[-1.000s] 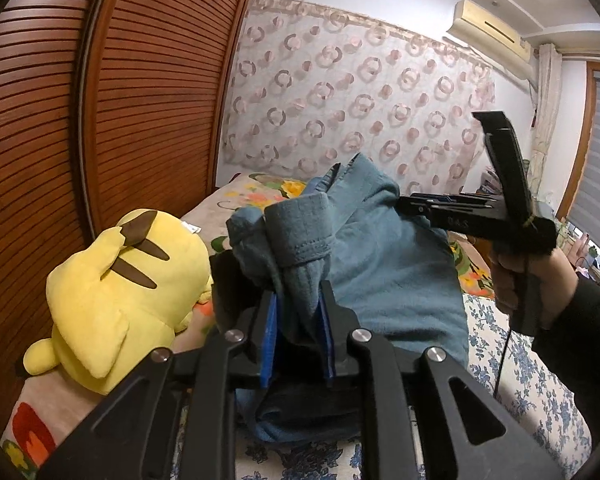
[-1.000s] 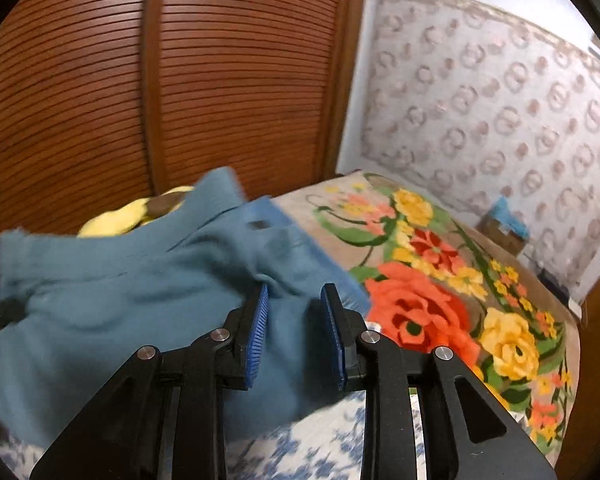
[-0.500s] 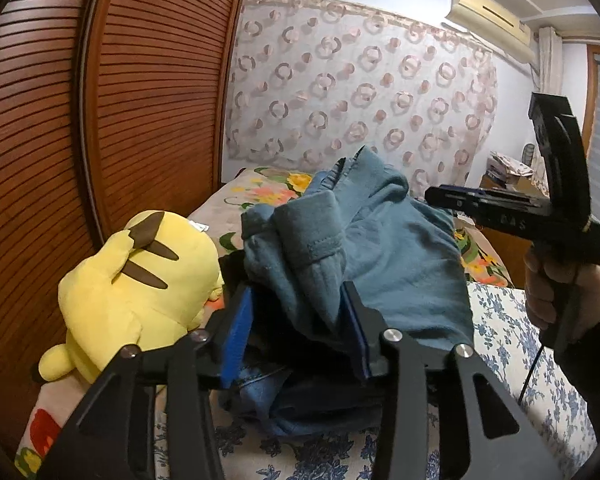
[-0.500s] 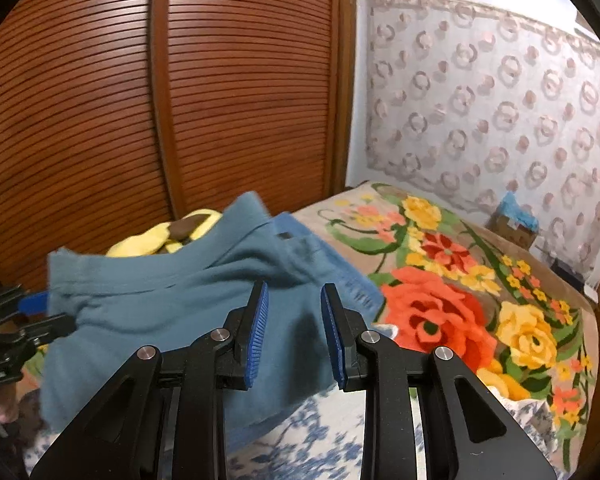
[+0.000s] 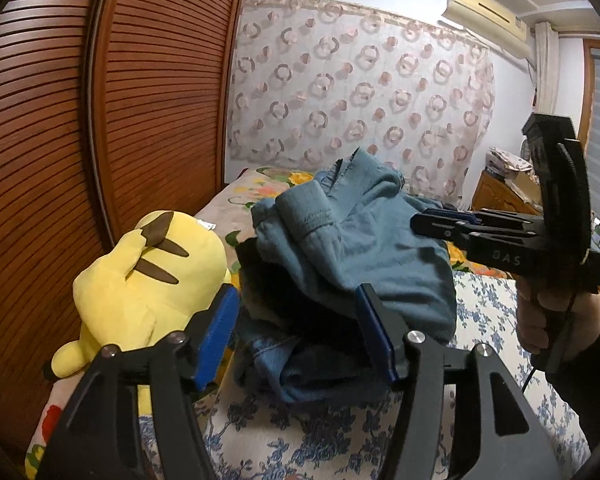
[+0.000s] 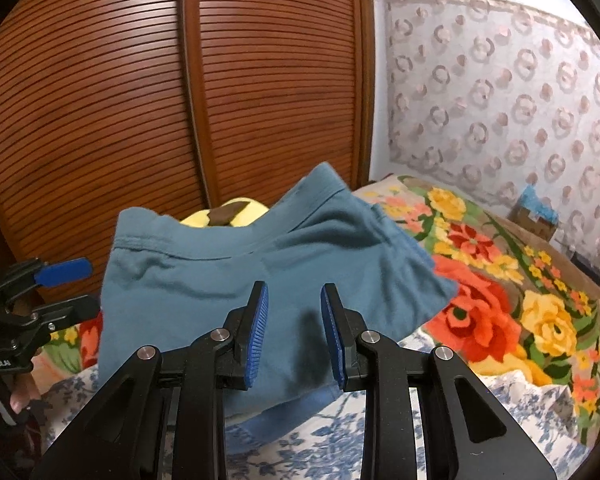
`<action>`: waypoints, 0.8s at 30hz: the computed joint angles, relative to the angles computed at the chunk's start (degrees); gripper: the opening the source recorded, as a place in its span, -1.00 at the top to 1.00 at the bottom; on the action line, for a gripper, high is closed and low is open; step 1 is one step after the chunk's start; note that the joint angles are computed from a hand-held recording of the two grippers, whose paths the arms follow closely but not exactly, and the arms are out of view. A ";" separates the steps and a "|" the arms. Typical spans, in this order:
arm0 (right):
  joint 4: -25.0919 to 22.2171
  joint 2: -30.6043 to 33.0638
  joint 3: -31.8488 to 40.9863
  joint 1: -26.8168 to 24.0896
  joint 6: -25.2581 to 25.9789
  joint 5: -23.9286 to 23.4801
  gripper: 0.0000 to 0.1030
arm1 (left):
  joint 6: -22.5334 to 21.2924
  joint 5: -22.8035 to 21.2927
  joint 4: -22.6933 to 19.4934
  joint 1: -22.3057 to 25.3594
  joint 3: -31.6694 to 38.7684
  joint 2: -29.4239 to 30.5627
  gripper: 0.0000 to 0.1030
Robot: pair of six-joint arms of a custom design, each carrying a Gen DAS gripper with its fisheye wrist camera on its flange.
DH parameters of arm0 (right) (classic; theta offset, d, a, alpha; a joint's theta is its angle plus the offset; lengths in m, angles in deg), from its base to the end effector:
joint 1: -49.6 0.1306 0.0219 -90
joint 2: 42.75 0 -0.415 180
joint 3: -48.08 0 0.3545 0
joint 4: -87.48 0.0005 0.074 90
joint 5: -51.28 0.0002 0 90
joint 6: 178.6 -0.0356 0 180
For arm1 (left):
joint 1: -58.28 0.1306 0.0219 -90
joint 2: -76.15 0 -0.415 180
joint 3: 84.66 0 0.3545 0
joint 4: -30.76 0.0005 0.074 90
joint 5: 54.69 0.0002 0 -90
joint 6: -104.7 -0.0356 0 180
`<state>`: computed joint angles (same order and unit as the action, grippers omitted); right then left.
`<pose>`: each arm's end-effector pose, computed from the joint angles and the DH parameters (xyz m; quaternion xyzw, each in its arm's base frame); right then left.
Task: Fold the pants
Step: 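Lower the shorts onto the clothes stack and open both tools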
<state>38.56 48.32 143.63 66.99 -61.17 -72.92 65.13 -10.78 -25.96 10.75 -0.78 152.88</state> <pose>0.4301 0.1551 0.5006 -0.4412 0.7713 0.2377 0.3924 0.2496 -0.2355 0.5034 -0.1571 0.8598 0.0012 0.4858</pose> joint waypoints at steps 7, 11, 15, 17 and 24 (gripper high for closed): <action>-1.04 0.23 -1.53 1.04 0.01 2.31 0.49 | 2.79 -1.20 -4.91 -2.01 0.62 0.14 -0.16; -0.80 -1.45 -3.04 0.52 -0.52 2.40 0.43 | 3.93 -1.43 -6.46 -2.67 0.74 -0.20 -0.16; -0.74 -3.88 -4.85 0.12 -0.98 2.53 0.39 | 5.51 -2.65 -8.29 -4.20 0.79 -0.47 -0.16; -0.03 -5.10 -5.89 -0.01 -1.57 2.90 0.38 | 5.90 -2.91 -8.64 -4.82 0.77 -0.67 -0.16; 0.10 -10.24 -9.41 -1.49 -2.75 1.92 0.37 | 7.13 -4.29 -10.87 -7.72 1.44 -0.83 -0.16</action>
<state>38.65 38.08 134.22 65.51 -63.92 -71.00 72.25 -15.07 -36.83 3.03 0.66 152.05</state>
